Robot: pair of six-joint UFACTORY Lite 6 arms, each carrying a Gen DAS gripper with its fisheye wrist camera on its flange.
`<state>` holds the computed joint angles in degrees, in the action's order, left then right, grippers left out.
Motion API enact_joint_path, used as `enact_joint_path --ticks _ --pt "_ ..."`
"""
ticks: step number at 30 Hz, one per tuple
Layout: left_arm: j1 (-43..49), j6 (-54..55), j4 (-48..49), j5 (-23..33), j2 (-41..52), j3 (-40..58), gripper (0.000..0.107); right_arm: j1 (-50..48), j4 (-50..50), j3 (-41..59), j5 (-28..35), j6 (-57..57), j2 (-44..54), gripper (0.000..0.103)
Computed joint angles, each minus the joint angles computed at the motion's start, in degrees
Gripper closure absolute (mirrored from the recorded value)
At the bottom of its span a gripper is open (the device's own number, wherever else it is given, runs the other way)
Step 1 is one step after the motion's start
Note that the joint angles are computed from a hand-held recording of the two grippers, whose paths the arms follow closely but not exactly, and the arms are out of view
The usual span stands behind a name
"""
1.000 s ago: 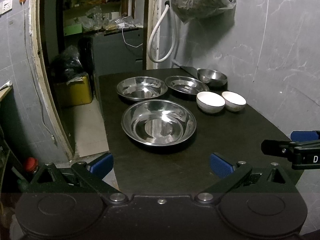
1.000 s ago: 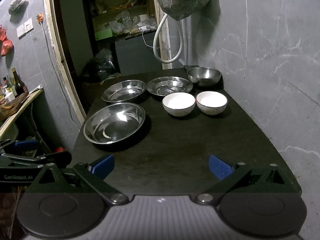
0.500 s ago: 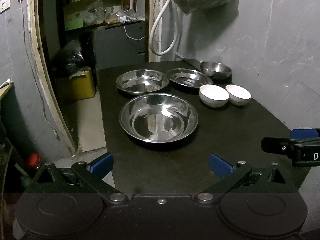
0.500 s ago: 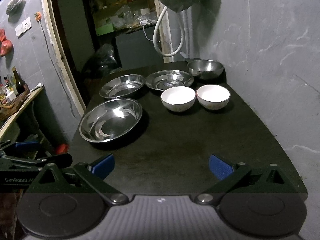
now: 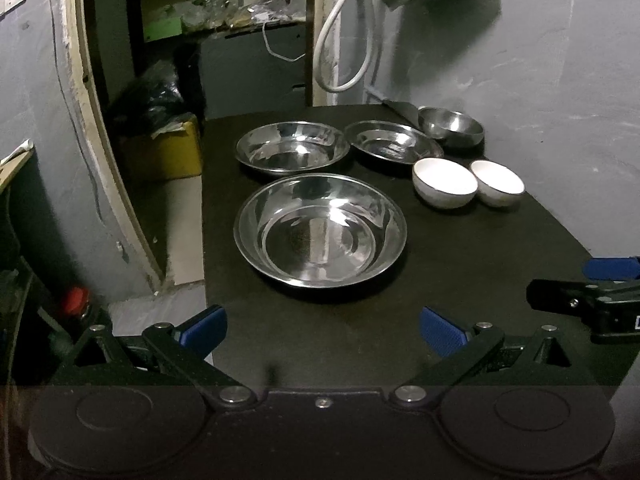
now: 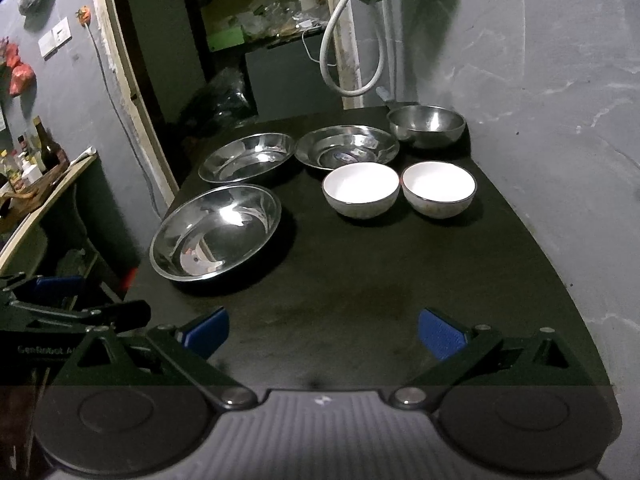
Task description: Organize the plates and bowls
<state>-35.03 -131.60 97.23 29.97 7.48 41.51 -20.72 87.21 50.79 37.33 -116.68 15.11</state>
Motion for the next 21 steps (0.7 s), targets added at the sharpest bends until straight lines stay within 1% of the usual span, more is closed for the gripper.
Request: enact_joint_path --ticks 3,9,12,15,19,20,21 --pt "1.2 4.6 -4.6 -0.8 1.6 2.9 0.005 -0.2 -3.0 4.0 0.8 3.2 2.9 0.0" --pt "6.1 12.7 -10.6 -3.5 1.7 6.1 0.005 1.8 -4.5 9.1 1.2 6.5 7.1 0.0" --pt "10.6 14.7 -9.3 -4.8 1.5 7.4 0.005 3.5 -4.7 12.1 2.0 8.0 8.7 0.0" --pt "17.4 14.1 -4.1 -8.1 3.9 10.8 0.005 6.1 -3.3 16.0 1.7 8.2 11.3 0.0" --pt "26.6 11.0 7.1 -13.7 11.9 20.3 0.005 10.8 -1.2 22.9 -0.7 10.4 15.5 0.0" --pt "28.7 12.1 8.0 -15.3 14.6 23.8 0.005 12.2 -0.6 25.2 -1.5 11.3 16.7 0.0" --pt "30.5 15.0 6.6 -16.9 17.4 27.7 0.005 13.3 -0.2 27.2 -1.9 12.0 17.8 0.0"
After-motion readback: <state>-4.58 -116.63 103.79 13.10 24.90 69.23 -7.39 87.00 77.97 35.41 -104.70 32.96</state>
